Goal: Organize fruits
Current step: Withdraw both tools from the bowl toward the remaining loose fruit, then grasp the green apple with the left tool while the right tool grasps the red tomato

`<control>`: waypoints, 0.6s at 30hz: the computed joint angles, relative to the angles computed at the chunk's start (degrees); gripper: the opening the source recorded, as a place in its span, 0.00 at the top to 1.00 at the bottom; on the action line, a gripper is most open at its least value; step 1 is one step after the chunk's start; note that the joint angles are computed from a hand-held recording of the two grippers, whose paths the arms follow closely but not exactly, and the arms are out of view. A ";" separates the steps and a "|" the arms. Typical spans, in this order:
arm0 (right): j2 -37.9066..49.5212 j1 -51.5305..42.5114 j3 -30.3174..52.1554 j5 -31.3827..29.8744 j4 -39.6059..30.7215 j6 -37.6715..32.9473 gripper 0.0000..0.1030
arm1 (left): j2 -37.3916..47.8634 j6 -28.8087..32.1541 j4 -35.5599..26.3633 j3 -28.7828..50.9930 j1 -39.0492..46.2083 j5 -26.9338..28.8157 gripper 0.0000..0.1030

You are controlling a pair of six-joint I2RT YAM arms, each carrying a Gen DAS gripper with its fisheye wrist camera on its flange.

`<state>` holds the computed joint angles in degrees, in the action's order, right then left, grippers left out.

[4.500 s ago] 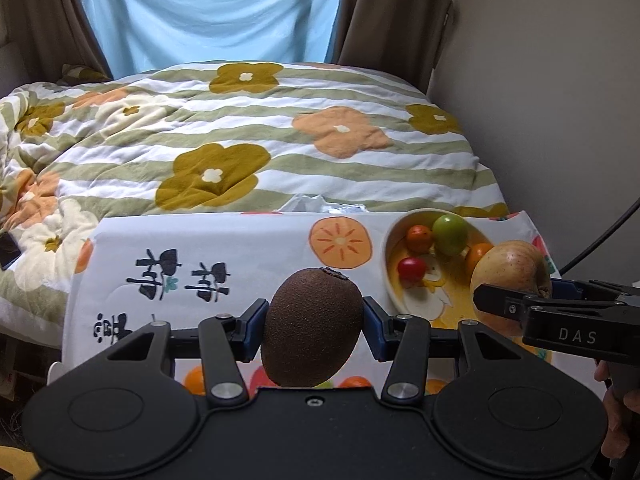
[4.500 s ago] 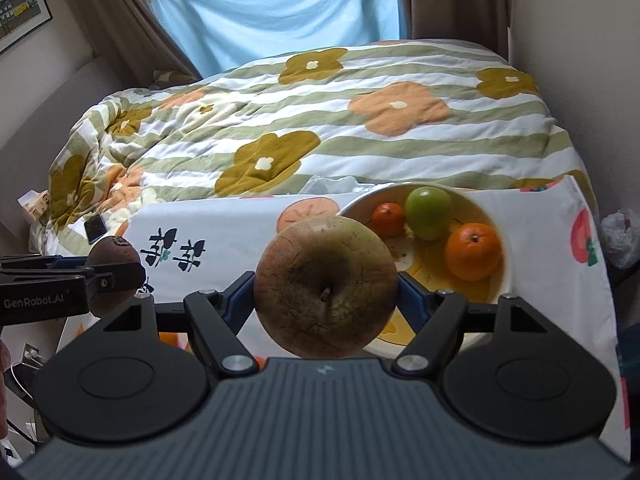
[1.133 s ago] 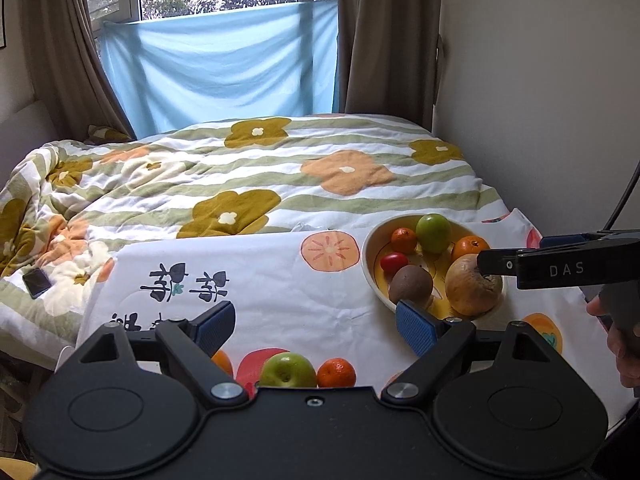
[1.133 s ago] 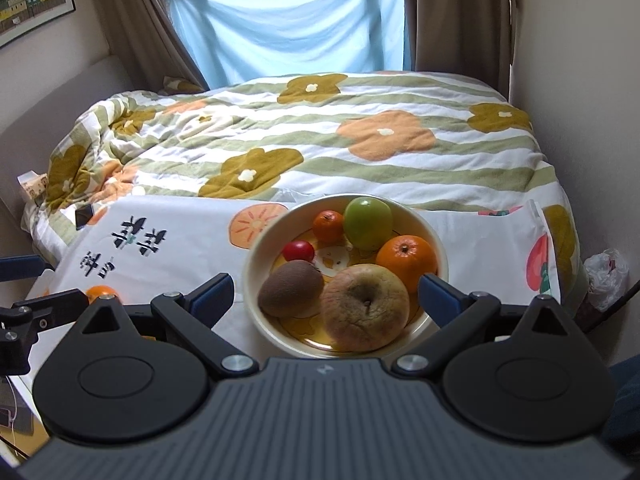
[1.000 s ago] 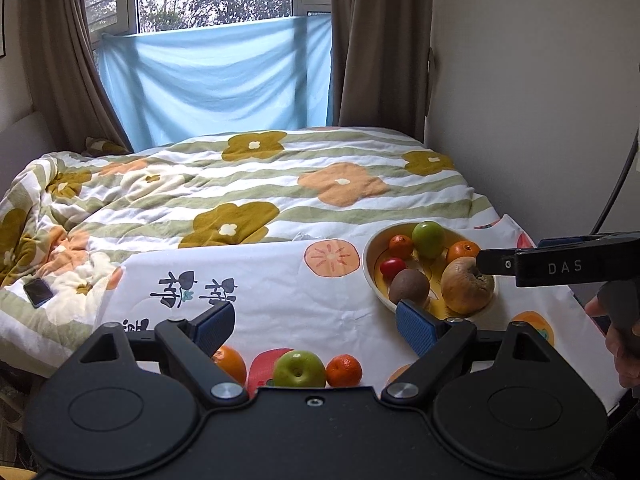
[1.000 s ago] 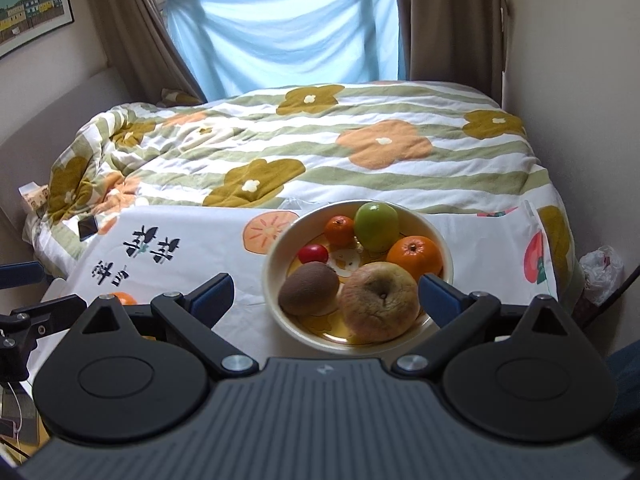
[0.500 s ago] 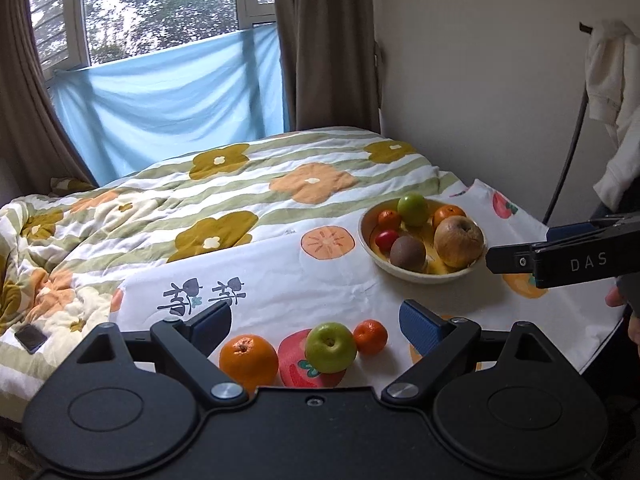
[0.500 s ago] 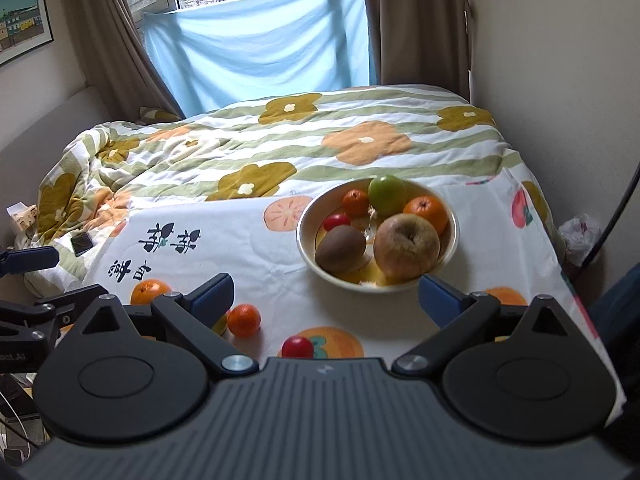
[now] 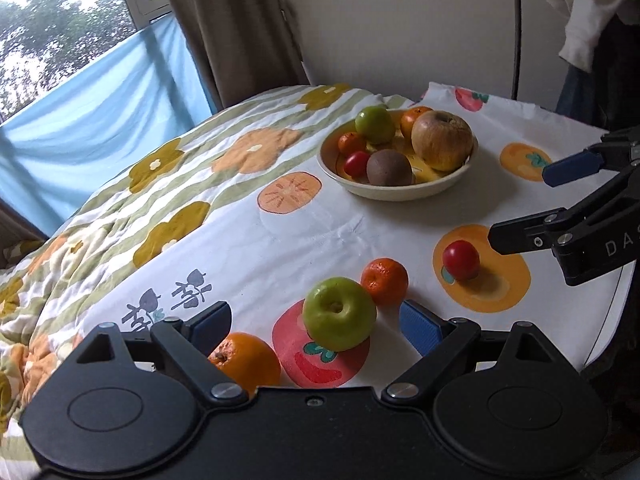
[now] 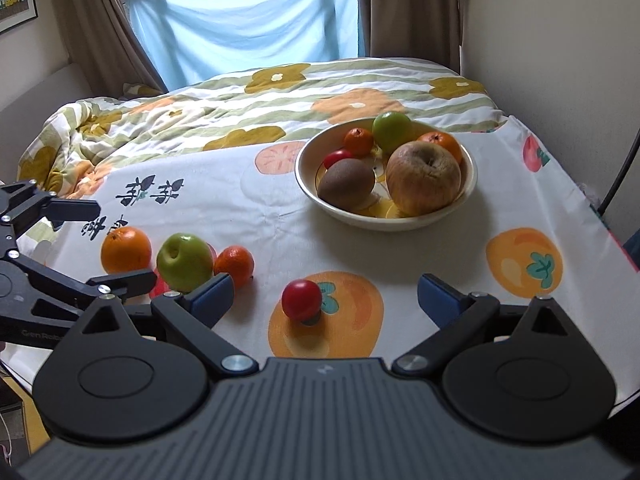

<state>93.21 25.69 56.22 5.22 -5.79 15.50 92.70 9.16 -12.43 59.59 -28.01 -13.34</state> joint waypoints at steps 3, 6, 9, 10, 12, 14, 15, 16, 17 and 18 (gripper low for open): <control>2.82 -0.02 0.85 -0.25 0.94 0.42 0.00 | 3.68 3.52 -0.47 2.35 0.97 1.59 0.11; 5.31 -0.29 1.63 -0.77 1.78 0.95 0.00 | 6.94 6.33 -1.31 4.85 1.69 3.64 0.13; 6.97 -0.53 2.44 -1.21 1.82 1.56 0.00 | 9.62 8.46 -2.34 6.80 1.89 4.26 0.18; 7.31 -0.55 2.54 -1.37 1.89 1.75 0.00 | 10.26 8.88 -2.59 7.25 1.98 4.43 0.20; 8.02 -0.51 2.93 -1.53 1.83 1.92 0.00 | 11.34 9.26 -2.95 7.99 2.25 4.97 0.22; 8.58 -0.50 3.27 -1.65 1.78 1.96 0.00 | 12.17 9.35 -3.05 8.53 2.21 4.81 0.24; 8.75 -0.54 3.35 -1.82 1.87 2.01 0.00 | 12.48 9.50 -3.18 8.82 2.31 5.12 0.24; 8.98 -0.62 3.51 -2.11 1.84 1.98 0.00 | 12.76 9.63 -3.22 9.00 2.38 5.46 0.26; 9.51 -0.68 4.05 -2.36 1.48 1.88 0.00 | 12.96 9.74 -3.21 9.10 2.41 5.64 0.26; 9.98 -0.81 4.46 -2.60 1.21 1.73 0.01 | 13.17 9.82 -3.27 9.25 2.46 5.88 0.29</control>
